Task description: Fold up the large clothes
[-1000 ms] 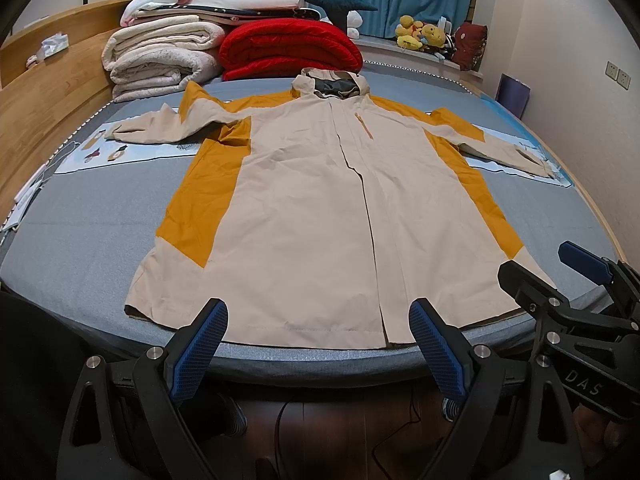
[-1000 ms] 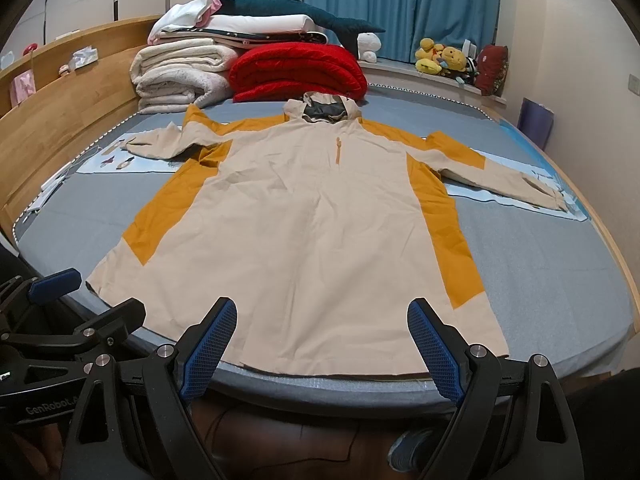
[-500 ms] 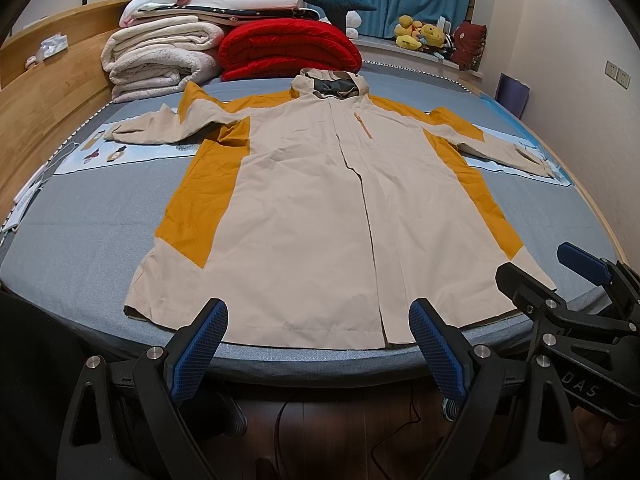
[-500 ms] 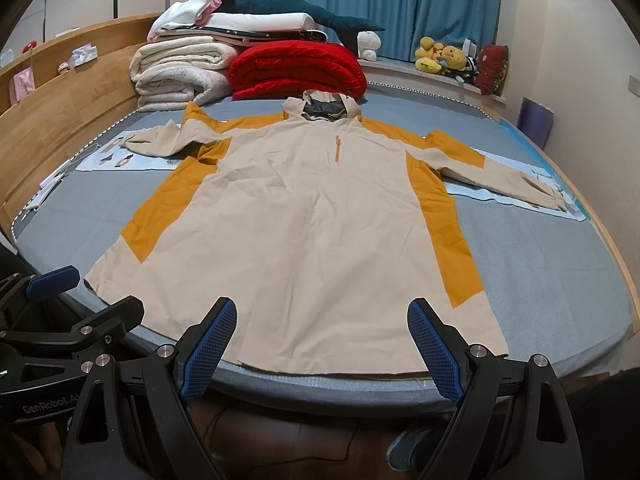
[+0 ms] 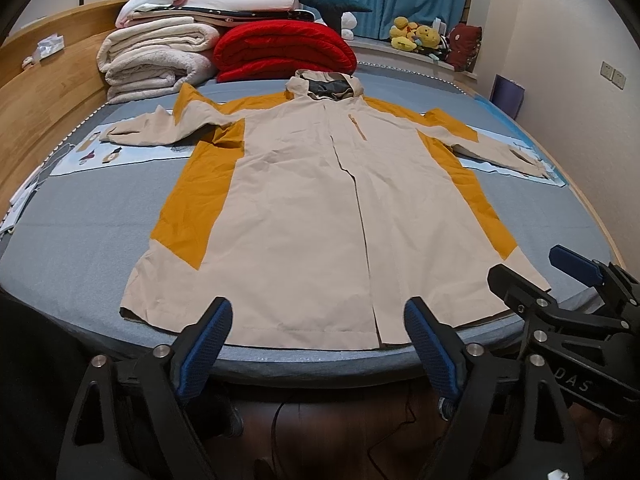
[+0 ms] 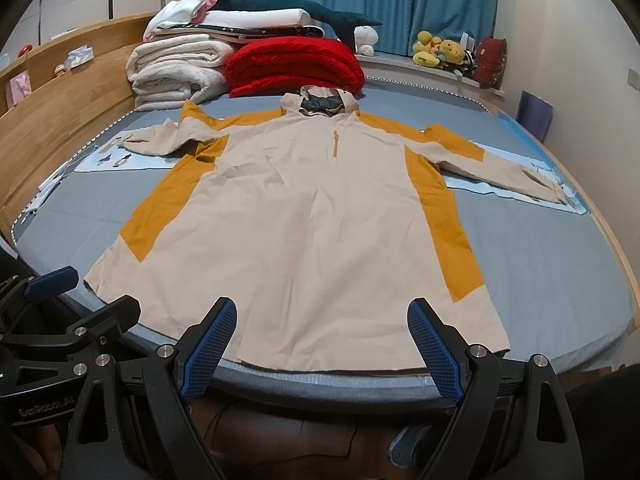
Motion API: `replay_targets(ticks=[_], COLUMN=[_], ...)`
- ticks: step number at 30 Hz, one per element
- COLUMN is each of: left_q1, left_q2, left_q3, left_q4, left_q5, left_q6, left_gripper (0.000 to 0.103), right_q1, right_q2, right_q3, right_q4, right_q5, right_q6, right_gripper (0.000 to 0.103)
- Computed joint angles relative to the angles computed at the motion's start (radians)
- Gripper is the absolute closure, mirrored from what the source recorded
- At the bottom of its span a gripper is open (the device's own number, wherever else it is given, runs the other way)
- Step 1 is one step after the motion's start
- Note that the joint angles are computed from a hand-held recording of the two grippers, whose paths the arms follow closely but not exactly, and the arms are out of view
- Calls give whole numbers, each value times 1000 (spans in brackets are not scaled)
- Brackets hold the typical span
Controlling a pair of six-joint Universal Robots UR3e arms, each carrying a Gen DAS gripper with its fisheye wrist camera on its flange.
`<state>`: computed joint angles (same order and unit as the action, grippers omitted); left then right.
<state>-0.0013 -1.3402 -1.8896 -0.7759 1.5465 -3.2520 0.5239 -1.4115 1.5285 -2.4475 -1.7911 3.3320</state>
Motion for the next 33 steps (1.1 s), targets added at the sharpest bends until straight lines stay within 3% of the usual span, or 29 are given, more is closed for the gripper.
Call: replay_targets(ticks=[6, 8, 14, 18, 23, 27, 29, 31, 33], left_q1=[74, 111, 220, 325, 425, 493, 510, 503, 495], left_q2=[3, -1, -68, -227, -486, -557, -543, -513, -492], left_q3=[20, 33, 122, 239, 402, 396, 355, 320, 299], left_q4=[-41, -68, -132, -184, -290, -352, -356, -339, -356], left_q5=[-53, -76, -114, -84, 11, -10, -25, -7, 12], left_q6=[23, 39, 118, 139, 140, 129, 144, 172, 190], left_gripper=[49, 61, 69, 69, 69, 70, 96, 103, 103], right_q1=[-48, -88, -200, -223, -318, -334, -322, -300, -280], right_q2=[-27, -40, -58, 1, 71, 102, 115, 138, 160], right_q3=[28, 34, 16, -81, -145, -177, -195, -225, -258], right_q4=[-24, -15, 12, 48, 130, 159, 165, 170, 178], right_q5=[14, 38, 104, 64, 66, 85, 88, 89, 91], right_q6=[3, 22, 2, -40, 30, 56, 54, 53, 51], right_gripper=[16, 21, 38, 39, 41, 41, 41, 41, 41])
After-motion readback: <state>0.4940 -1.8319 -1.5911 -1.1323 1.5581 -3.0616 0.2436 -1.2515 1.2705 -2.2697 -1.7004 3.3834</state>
